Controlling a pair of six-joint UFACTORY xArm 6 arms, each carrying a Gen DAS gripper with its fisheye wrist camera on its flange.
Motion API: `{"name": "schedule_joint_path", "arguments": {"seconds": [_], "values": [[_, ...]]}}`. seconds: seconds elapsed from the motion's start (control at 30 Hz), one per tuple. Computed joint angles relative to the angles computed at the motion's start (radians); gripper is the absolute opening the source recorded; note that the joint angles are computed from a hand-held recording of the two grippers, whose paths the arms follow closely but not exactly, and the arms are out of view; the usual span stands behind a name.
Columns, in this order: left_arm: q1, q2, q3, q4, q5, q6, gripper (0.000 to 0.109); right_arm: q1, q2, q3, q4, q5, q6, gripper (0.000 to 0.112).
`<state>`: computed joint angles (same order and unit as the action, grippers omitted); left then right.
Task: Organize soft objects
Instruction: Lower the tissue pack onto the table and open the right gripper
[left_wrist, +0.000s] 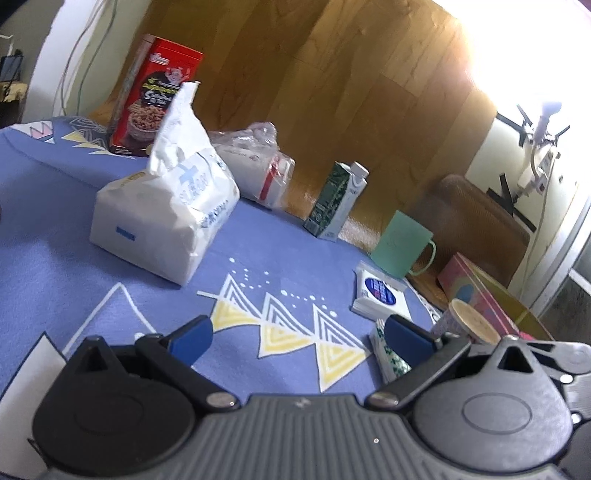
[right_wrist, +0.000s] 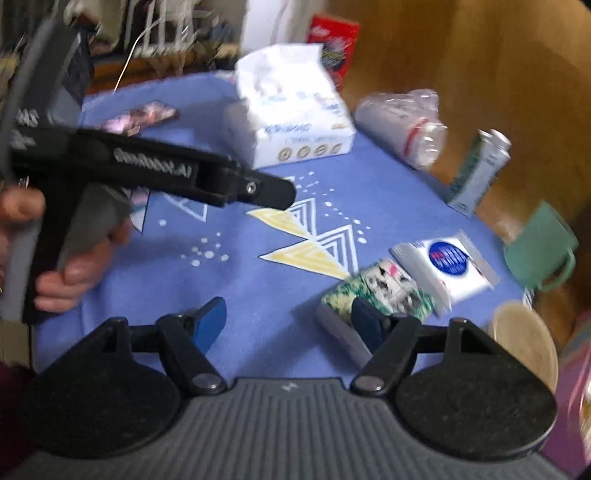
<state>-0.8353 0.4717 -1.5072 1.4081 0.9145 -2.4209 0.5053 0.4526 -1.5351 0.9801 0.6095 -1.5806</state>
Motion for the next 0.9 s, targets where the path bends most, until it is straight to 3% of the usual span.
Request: {"name": "schedule_joint_path", "arguments": {"seconds": [0.2, 0.47, 0.67, 0.8, 0.9], "values": [[-0.001, 0.011, -0.018, -0.022, 0.0, 0.041, 0.103, -0.027, -0.057, 0.101, 0.228, -0.059, -0.075, 0.081], [0.019, 0.013, -0.023, -0.067, -0.053, 0.076, 0.102, -0.044, -0.051, 0.138, 0.367, -0.095, -0.037, 0.081], [0.045, 0.011, -0.025, -0.057, -0.162, 0.102, 0.094, -0.05, -0.042, 0.127, 0.405, -0.101, -0.03, 0.081], [0.089, 0.035, -0.064, -0.026, -0.318, 0.091, 0.09, -0.044, -0.03, 0.119, 0.417, -0.107, -0.054, 0.081], [0.115, 0.094, -0.151, -0.12, -0.377, 0.206, 0.084, -0.032, 0.002, 0.078, 0.418, -0.121, -0.048, 0.081]]}}
